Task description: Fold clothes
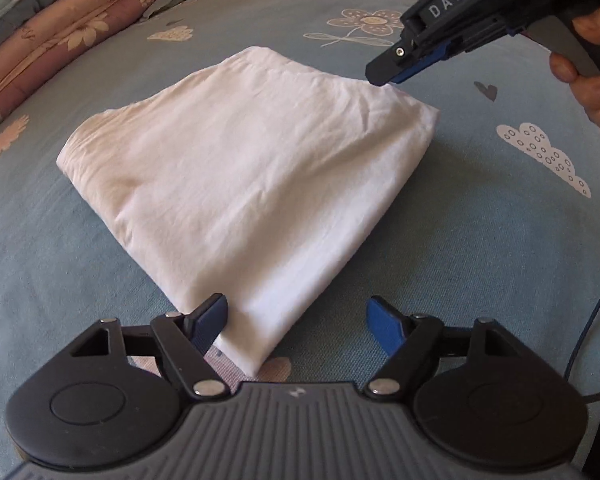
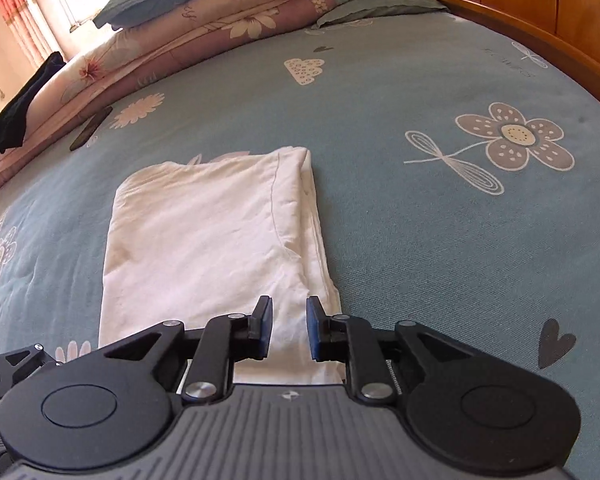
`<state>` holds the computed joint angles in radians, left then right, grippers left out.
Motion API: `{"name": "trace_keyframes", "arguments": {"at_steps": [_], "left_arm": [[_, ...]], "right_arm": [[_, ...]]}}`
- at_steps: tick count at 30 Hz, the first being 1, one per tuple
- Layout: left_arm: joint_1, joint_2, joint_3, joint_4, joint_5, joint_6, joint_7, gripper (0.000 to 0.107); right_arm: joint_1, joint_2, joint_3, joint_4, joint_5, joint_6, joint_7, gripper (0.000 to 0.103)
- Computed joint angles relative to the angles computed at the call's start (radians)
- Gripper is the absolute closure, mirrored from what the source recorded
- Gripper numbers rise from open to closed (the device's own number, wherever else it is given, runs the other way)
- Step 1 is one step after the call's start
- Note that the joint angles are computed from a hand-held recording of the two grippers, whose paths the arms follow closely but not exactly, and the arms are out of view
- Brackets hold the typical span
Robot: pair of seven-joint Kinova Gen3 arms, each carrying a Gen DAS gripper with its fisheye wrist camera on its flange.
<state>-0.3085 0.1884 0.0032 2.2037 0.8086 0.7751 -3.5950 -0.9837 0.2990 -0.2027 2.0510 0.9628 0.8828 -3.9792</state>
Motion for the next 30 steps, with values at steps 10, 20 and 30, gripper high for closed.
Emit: {"name": "trace_keyframes", "arguments": {"at_steps": [10, 20, 30], "left_arm": [[-0.022, 0.257, 0.047, -0.408, -0.055, 0.313, 0.365, 0.03], [0.01, 0.375, 0.089, -0.674, -0.13, 0.423, 0.562, 0.032], [0.154, 0.476, 0.032, -0.781, -0.139, 0.205, 0.698, 0.032]], "right_arm": [[0.057, -0.012, 0.001, 0.025, 0.214, -0.134, 0.037, 0.078], [0.123, -0.015, 0.006, 0.073, 0.387, -0.3, -0.003, 0.075], [0.202, 0.01, -0.019, 0.076, 0.484, -0.396, -0.042, 0.069]]}}
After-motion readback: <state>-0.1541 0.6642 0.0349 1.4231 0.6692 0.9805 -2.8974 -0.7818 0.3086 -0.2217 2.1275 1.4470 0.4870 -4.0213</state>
